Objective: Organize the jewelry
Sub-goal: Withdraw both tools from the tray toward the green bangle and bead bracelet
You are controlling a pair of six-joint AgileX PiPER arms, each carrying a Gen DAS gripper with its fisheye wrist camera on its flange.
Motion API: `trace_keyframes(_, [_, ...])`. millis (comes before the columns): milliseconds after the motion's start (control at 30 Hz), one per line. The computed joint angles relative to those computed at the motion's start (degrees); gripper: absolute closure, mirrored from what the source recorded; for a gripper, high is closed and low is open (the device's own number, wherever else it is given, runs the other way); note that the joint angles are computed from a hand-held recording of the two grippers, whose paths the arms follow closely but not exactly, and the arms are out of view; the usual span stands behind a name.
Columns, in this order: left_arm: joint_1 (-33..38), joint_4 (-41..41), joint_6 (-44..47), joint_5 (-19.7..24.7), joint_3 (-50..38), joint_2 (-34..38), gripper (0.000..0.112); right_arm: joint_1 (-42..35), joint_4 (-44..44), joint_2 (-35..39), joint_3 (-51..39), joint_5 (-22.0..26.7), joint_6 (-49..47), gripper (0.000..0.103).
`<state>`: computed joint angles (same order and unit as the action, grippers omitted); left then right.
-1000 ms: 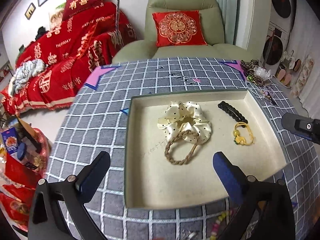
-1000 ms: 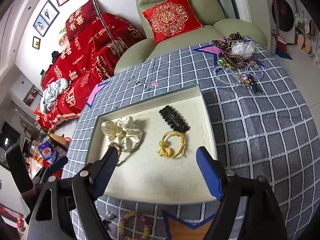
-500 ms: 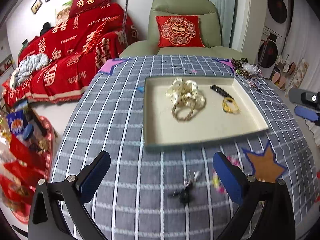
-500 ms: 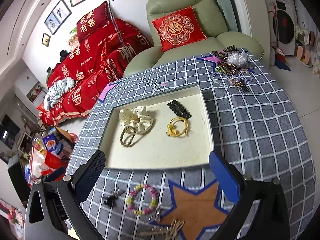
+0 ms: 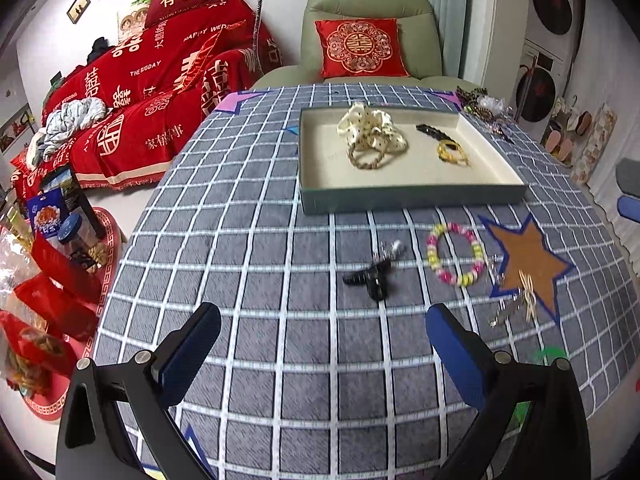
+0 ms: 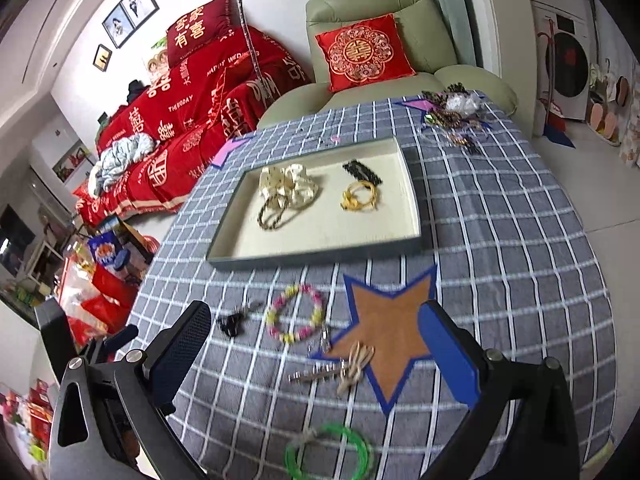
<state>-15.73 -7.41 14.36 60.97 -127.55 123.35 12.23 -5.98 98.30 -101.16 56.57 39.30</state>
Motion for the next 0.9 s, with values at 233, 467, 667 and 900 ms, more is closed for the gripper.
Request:
trace_keyframes(233, [0.0,0.3,0.4,-3.8,9.2,-3.7,0.009,4.3,-4.5,-4.7,8.9,-0.3,5.9,0.0])
trace_keyframes(467, [0.0,-0.2,-0.6,-5.2,13.4,-5.0,0.009,6.9,-6.6,-7.7,17.2,-1.0,10.6,0.0])
trace_keyframes(667, [-0.8,0.0,-2.1,-4.6,13.0,-3.8,0.009,8.3,-7.2,-8.6,22.9,-0.9,14.4,0.0])
trace_keyframes(900, [-1.5,0.0,-3.7,-2.4,7.8,-0.2,0.009,9.1,-8.5,-9.3,26.7,-0.8,18.0,0.0])
